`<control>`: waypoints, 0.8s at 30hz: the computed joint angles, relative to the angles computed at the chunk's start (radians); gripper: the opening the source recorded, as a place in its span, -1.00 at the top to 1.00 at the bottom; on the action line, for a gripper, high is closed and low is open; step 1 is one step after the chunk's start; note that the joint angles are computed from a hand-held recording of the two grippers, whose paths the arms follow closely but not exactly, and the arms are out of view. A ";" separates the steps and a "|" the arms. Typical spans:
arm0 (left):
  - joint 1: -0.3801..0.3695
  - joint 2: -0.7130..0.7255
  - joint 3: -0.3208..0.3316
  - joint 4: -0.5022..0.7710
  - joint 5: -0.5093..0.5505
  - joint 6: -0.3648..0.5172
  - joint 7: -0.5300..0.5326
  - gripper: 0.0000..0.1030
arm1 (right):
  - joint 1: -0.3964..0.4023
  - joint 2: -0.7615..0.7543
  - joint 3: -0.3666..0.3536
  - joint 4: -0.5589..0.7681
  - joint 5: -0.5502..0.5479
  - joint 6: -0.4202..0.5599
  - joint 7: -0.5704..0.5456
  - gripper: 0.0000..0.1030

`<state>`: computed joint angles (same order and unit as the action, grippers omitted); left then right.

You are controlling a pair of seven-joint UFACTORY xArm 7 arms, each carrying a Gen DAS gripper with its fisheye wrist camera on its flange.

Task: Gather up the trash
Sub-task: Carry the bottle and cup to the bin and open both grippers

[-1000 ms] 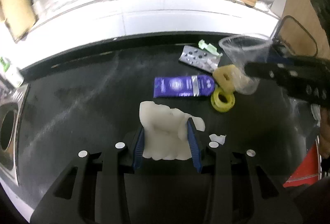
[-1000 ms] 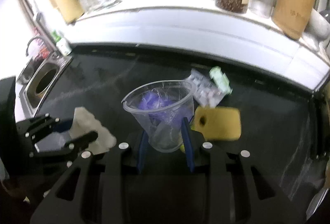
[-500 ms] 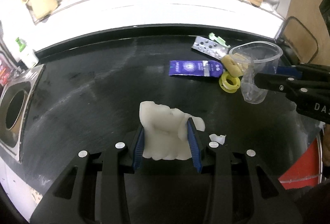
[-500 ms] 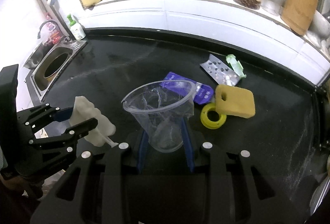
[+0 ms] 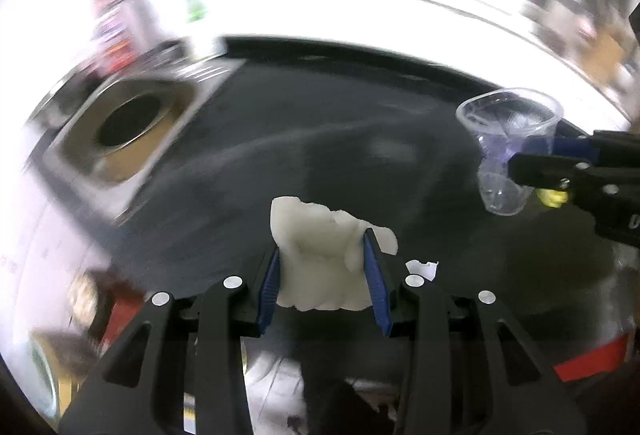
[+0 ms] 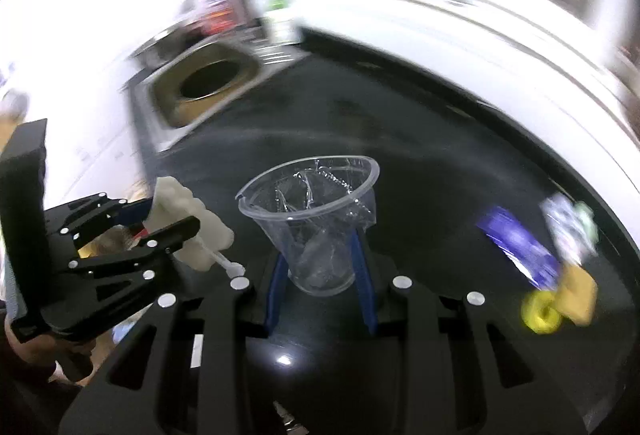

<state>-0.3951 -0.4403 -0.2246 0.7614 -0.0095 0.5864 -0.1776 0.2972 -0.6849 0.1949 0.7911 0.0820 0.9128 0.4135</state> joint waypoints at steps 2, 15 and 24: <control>0.045 -0.070 0.037 -0.066 0.008 0.027 -0.016 0.27 | 0.049 0.130 0.013 0.072 0.033 -0.061 -0.048 0.39; 0.326 -0.239 0.255 -0.393 -0.006 0.000 0.061 0.26 | 0.302 0.982 0.107 0.793 0.083 -0.051 -0.248 0.37; 0.345 -0.051 0.333 -0.423 -0.124 -0.158 0.224 0.16 | 0.444 1.321 0.055 1.199 -0.015 0.147 -0.224 0.14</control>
